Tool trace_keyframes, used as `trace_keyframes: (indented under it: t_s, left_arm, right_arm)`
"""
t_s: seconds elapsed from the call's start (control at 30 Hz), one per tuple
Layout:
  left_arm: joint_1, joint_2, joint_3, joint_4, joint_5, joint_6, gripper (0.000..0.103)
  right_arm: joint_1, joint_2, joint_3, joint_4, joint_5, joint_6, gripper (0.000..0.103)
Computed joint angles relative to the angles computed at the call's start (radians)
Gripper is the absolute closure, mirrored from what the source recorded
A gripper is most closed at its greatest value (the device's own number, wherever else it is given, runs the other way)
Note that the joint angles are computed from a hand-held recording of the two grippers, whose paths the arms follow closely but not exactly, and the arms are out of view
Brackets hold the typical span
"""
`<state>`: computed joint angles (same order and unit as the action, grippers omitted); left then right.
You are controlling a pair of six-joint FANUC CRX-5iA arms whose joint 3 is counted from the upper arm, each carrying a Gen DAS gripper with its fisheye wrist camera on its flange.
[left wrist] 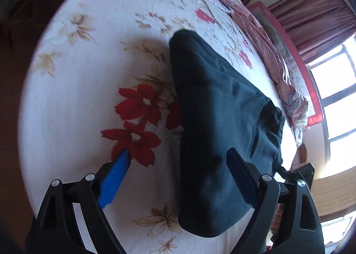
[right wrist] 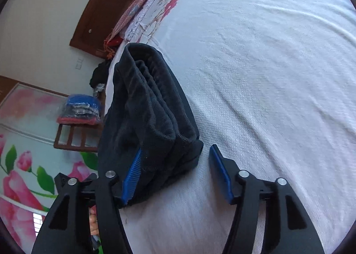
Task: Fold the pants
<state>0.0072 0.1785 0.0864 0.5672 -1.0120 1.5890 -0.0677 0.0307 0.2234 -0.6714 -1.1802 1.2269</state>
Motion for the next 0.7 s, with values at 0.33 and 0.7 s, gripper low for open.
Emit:
trace_keyframes:
  t_s: [0.33,0.7]
  left_arm:
    - [-0.051,0.146,0.203,0.169,0.148,-0.21,0.01]
    - [-0.054,0.367,0.472,-0.064,0.027,-0.037,0.041]
  right_arm:
    - [-0.036,0.072,0.115,-0.371,0.183,0.145,0.037]
    - [0.013,0.183,0.158,-0.196,0.202,-0.01,0.103]
